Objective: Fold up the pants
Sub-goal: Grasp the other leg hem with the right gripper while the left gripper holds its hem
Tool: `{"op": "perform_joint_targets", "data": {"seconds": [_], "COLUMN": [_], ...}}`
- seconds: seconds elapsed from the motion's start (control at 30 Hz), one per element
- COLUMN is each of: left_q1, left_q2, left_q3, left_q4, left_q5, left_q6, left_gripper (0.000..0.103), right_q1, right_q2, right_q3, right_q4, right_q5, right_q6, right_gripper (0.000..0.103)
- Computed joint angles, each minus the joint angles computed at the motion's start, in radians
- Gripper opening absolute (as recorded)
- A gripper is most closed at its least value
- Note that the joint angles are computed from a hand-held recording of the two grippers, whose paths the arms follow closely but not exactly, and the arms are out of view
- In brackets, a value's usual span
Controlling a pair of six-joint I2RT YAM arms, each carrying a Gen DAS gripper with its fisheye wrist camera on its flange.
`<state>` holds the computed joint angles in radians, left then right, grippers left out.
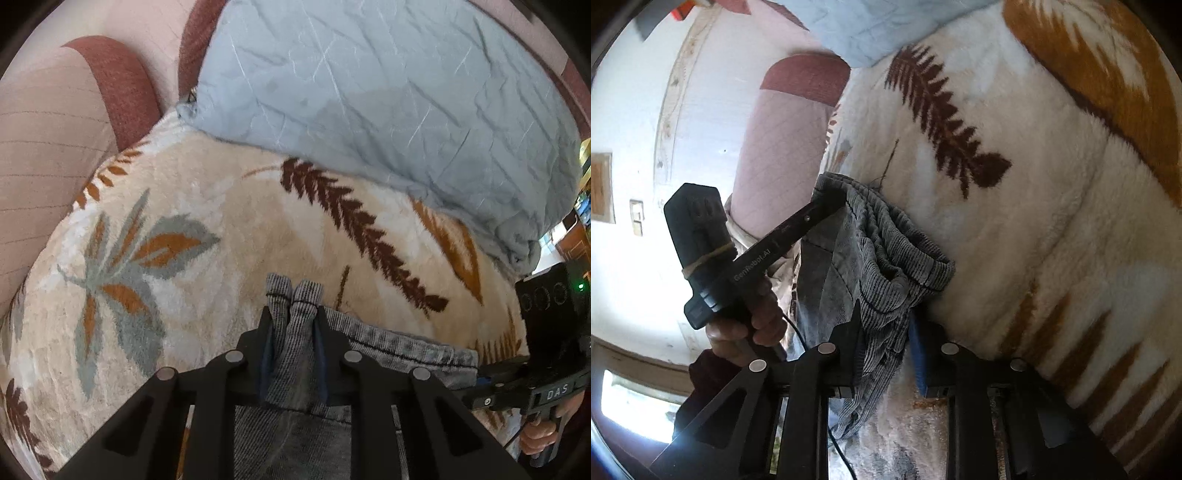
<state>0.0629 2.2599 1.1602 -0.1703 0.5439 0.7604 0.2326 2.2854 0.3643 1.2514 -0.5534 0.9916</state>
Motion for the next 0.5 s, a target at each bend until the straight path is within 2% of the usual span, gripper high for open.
{"op": "perform_joint_targets", "data": {"seconds": [0.1, 0.4, 0.5], "left_q1": [0.031, 0.178, 0.25], "left_q2": [-0.044, -0.223, -0.279], "left_q3": [-0.022, -0.121, -0.153], "left_q4": [-0.004, -0.051, -0.086], "left_q5": [0.041, 0.177, 0.231], "left_q6": [-0.002, 0.04, 0.08], "left_gripper": [0.021, 0.021, 0.021], "right_q1": [0.012, 0.14, 0.21], "right_q2": [-0.012, -0.186, -0.267], "right_q3": [-0.02, -0.117, -0.14], "right_q4": [0.042, 0.101, 0.077], "right_q5": [0.015, 0.139, 0.196], "right_q6": [0.0, -0.048, -0.06], "right_gripper": [0.018, 0.017, 0.017]}}
